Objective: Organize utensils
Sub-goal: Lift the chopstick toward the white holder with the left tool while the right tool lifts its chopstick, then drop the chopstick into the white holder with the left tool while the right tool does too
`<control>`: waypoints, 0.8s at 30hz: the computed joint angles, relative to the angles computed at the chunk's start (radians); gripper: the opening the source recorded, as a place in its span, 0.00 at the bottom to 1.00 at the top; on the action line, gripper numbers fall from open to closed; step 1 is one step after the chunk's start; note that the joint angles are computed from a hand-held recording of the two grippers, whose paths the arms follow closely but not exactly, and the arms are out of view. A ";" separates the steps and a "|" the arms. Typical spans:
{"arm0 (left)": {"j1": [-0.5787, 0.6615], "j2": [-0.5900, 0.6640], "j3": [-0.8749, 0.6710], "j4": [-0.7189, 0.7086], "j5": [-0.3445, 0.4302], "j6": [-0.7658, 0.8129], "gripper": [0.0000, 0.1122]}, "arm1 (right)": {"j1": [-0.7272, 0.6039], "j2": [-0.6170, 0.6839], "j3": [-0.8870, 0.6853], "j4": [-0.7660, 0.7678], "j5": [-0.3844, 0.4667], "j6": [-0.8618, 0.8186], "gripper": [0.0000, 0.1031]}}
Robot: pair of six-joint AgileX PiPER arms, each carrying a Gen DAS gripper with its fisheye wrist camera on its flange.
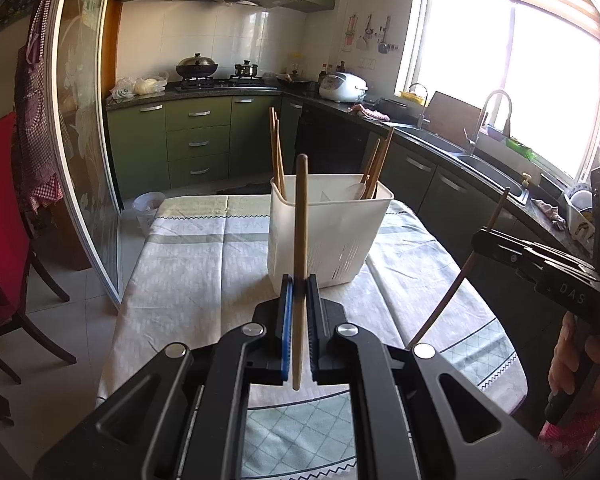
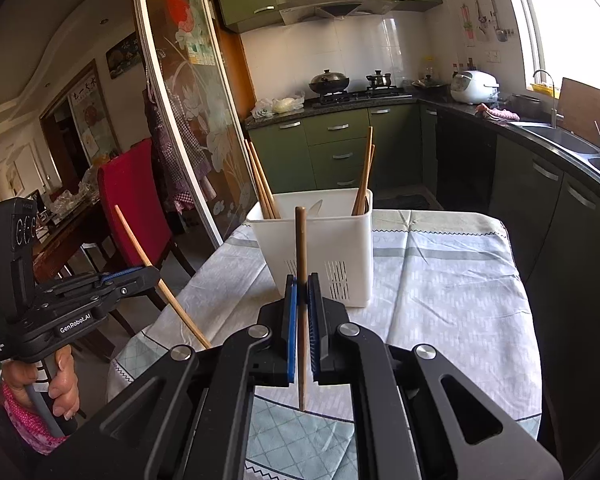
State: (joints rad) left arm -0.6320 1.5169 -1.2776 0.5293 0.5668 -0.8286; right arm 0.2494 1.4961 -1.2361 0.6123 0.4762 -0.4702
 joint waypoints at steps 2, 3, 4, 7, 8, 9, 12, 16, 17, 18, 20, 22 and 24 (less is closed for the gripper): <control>0.009 0.008 -0.050 -0.051 0.010 0.066 0.06 | -0.005 0.008 -0.061 -0.018 0.029 0.015 0.06; 0.009 0.013 -0.080 -0.061 0.017 0.085 0.06 | -0.008 0.011 -0.094 -0.029 0.041 0.026 0.06; 0.008 0.017 -0.111 -0.062 0.024 0.097 0.06 | -0.009 0.017 -0.133 -0.044 0.054 0.043 0.06; 0.000 0.032 -0.212 -0.026 0.042 0.109 0.06 | -0.021 0.044 -0.259 -0.065 0.090 0.075 0.06; -0.006 0.039 -0.250 0.004 0.049 0.099 0.06 | -0.025 0.056 -0.304 -0.078 0.097 0.092 0.06; -0.011 0.050 -0.289 0.034 0.056 0.090 0.06 | -0.028 0.072 -0.355 -0.094 0.108 0.113 0.06; -0.015 0.100 -0.423 0.082 0.074 0.091 0.06 | -0.043 0.134 -0.520 -0.117 0.155 0.159 0.06; 0.008 0.217 -0.632 0.065 0.112 0.141 0.06 | -0.030 0.240 -0.747 -0.246 0.193 0.278 0.06; 0.017 0.253 -0.683 0.050 0.125 0.158 0.06 | -0.027 0.272 -0.801 -0.277 0.201 0.304 0.06; 0.023 0.292 -0.737 0.033 0.143 0.176 0.06 | -0.022 0.303 -0.852 -0.307 0.210 0.329 0.06; 0.043 0.365 -0.825 -0.005 0.170 0.209 0.06 | -0.015 0.378 -0.959 -0.359 0.232 0.372 0.06; 0.060 0.426 -0.881 -0.024 0.184 0.222 0.06 | -0.016 0.456 -1.059 -0.382 0.258 0.388 0.06; 0.081 0.477 -0.921 -0.045 0.188 0.233 0.06 | -0.020 0.543 -1.164 -0.392 0.298 0.400 0.06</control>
State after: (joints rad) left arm -0.5515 1.9935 -2.1984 0.4848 0.7546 -0.5960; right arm 0.2293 2.0387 -2.4005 0.2199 0.7744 -0.0698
